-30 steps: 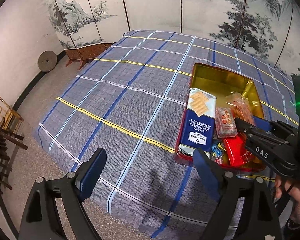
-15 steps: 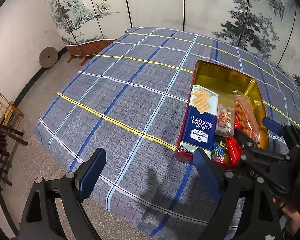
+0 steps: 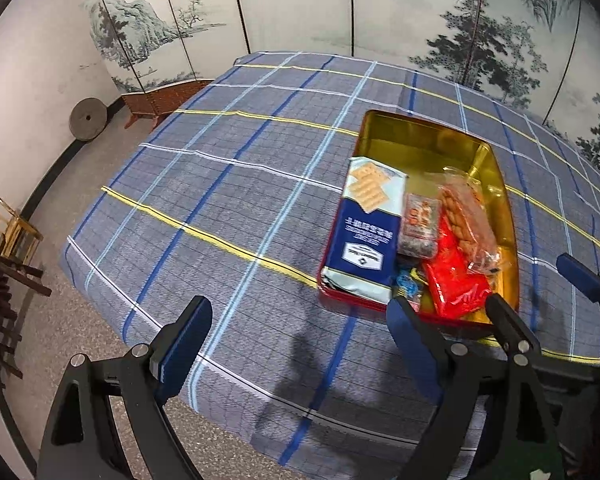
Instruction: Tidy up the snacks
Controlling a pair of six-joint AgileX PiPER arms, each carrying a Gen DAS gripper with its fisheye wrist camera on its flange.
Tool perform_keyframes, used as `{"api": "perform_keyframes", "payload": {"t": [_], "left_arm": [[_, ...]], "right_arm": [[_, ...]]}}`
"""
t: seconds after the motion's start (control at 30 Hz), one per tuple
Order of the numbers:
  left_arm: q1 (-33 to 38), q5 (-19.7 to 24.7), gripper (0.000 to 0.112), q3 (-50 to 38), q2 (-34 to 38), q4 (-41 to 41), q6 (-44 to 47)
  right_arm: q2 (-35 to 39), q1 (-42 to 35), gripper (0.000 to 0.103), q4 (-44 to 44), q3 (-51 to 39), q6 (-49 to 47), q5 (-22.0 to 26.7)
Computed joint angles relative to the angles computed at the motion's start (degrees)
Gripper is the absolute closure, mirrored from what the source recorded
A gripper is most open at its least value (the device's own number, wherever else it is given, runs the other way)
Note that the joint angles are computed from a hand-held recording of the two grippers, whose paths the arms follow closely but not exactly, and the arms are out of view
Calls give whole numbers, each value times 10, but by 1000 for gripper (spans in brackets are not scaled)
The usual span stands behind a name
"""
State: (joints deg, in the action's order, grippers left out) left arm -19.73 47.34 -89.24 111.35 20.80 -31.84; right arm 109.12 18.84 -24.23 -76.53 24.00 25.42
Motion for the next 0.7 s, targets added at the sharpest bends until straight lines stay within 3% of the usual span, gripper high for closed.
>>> {"api": "perform_keyframes", "payload": {"t": [0.2,0.7], "left_arm": [[-12,7,25,-7,6,4,-6],[-31,30,25,-23,18,12,-20]], "right_arm": [[-19,-3,16,-11,30,25,-6],[-22,-21,16,78,51,-53,-21]]}}
